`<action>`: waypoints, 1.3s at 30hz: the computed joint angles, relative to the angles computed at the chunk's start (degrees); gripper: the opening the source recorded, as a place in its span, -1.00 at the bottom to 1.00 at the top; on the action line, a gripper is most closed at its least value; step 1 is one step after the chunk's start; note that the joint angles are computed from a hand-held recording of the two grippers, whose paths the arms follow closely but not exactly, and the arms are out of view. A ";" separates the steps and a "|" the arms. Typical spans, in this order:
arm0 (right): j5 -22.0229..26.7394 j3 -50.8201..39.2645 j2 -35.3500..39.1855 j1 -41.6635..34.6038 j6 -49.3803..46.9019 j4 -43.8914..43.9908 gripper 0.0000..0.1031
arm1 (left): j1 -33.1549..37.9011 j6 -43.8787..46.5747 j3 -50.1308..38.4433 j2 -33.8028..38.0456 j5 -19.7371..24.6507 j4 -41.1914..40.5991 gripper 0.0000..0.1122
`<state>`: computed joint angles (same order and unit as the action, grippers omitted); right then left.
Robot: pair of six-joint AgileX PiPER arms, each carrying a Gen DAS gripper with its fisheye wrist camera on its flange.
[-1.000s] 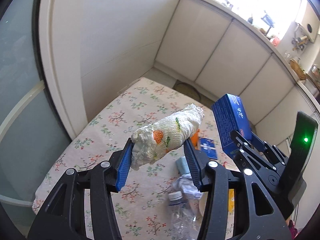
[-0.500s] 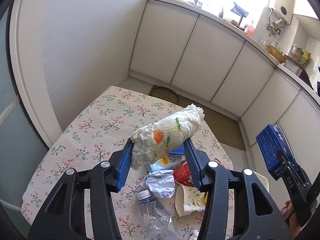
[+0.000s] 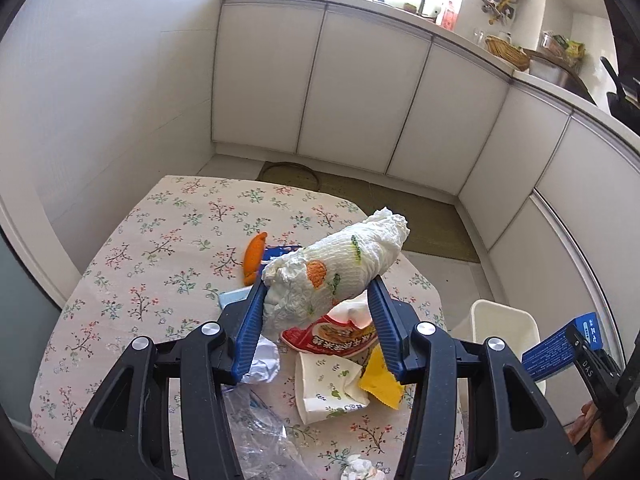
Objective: Collect trash
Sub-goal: 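Lift the blue box with the right tool and drop it into the white bin, then carry the tissue in the left tool while the right tool returns to the table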
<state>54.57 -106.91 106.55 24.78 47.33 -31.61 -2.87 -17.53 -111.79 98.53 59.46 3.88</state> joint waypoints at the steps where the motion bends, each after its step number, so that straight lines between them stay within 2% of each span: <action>1: -0.73 1.43 -0.48 -1.30 -0.37 1.37 -0.22 | -0.81 0.11 0.01 0.24 -0.15 0.07 -0.14; 4: -2.84 4.80 -2.34 -4.68 -0.09 5.04 -0.19 | -3.78 0.75 -0.65 1.14 -0.59 0.11 -0.14; 6: -4.51 7.72 -4.52 -6.30 3.09 4.18 0.12 | -5.48 1.32 -1.45 1.74 -0.94 -0.34 -0.14; 9: -5.64 12.04 -7.93 -7.33 11.55 -1.82 0.54 | -8.60 2.17 -2.75 2.99 -1.67 -1.25 -0.14; 12: -6.77 15.99 -11.02 -9.03 17.79 -6.74 0.67 | -12.08 2.78 -4.54 4.87 -2.23 -1.70 -0.14; 20: -11.97 24.69 -18.35 -16.93 19.84 -5.11 0.69 | -19.91 2.31 -7.85 9.54 -4.39 -3.73 -0.14; 23: -14.26 26.84 -20.59 -19.56 18.89 -2.68 0.70 | -21.48 1.81 -13.50 12.99 -2.56 -4.59 -0.14; 26: -16.87 28.21 -22.08 -22.27 15.97 2.65 0.71 | -22.74 2.39 -16.27 14.52 -1.87 -4.53 -0.14; 32: -18.78 26.03 -20.47 -23.73 8.03 10.94 0.71 | -23.27 2.31 -17.97 16.15 -1.34 -5.84 -0.14; 34: -19.06 25.20 -20.14 -23.23 8.08 11.61 0.71 | -22.85 1.93 -16.20 15.37 -1.86 -6.46 -0.14; 39: -19.02 23.73 -19.23 -21.82 4.87 14.24 0.78 | -21.38 1.03 -4.53 8.57 -6.22 -4.70 -0.14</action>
<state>35.55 -83.18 87.32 2.96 52.19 -17.37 -24.25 -16.50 -116.31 107.10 53.24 -0.82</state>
